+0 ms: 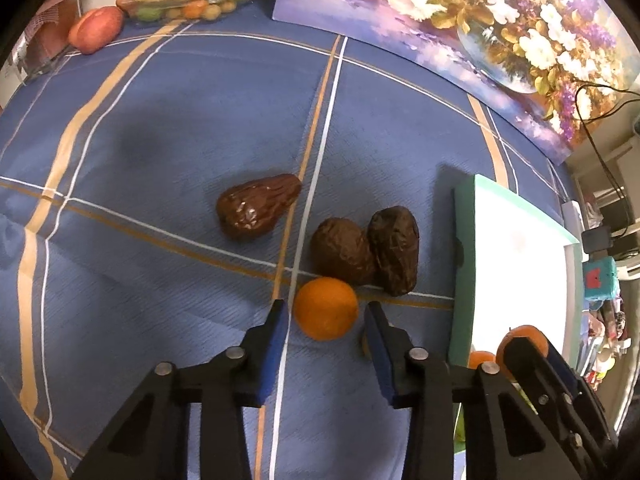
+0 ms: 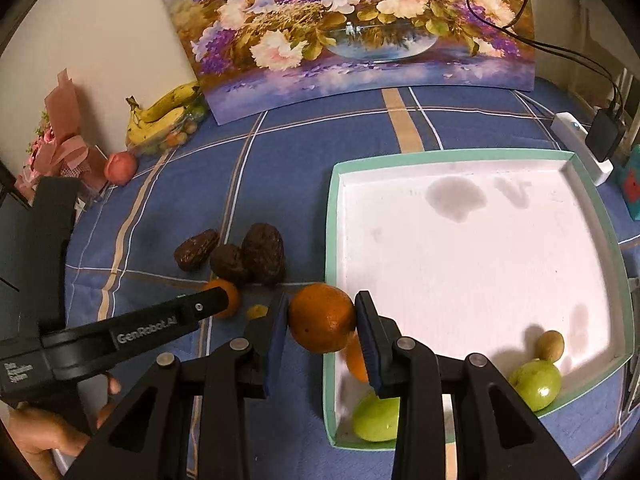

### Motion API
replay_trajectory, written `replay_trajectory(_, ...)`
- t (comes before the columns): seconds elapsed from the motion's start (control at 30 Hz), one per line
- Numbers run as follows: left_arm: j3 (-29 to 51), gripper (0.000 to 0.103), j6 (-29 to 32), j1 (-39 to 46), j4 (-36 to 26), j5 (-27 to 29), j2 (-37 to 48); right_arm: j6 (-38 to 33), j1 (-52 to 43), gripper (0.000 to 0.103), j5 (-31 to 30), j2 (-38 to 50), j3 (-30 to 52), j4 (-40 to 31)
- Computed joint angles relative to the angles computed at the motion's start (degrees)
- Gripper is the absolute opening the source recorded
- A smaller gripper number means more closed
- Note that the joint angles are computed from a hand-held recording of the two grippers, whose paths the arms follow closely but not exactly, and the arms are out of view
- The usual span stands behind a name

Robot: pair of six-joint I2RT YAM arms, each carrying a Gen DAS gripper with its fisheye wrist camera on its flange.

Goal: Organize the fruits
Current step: 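Grasp another small orange with the left tool while the right tool holds its orange, then carry both held oranges over the white tray with both tools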

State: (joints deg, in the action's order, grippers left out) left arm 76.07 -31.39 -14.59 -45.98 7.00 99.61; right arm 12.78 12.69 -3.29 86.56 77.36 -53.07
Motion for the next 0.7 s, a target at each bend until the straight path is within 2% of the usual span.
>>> replay_trajectory(0.2,1.93,0.034,0.57,0.23,-0.46,-0.35,1.5,-0.58,-0.66,0.036,0.08,1.73,1.71,0.14)
replay_trajectory(0.7,13.18,0.034,1.13,-4.16,-3.83,-4.54,1.61,-1.37,-9.64,0.036,-1.61,5.78,7.87,-3.34)
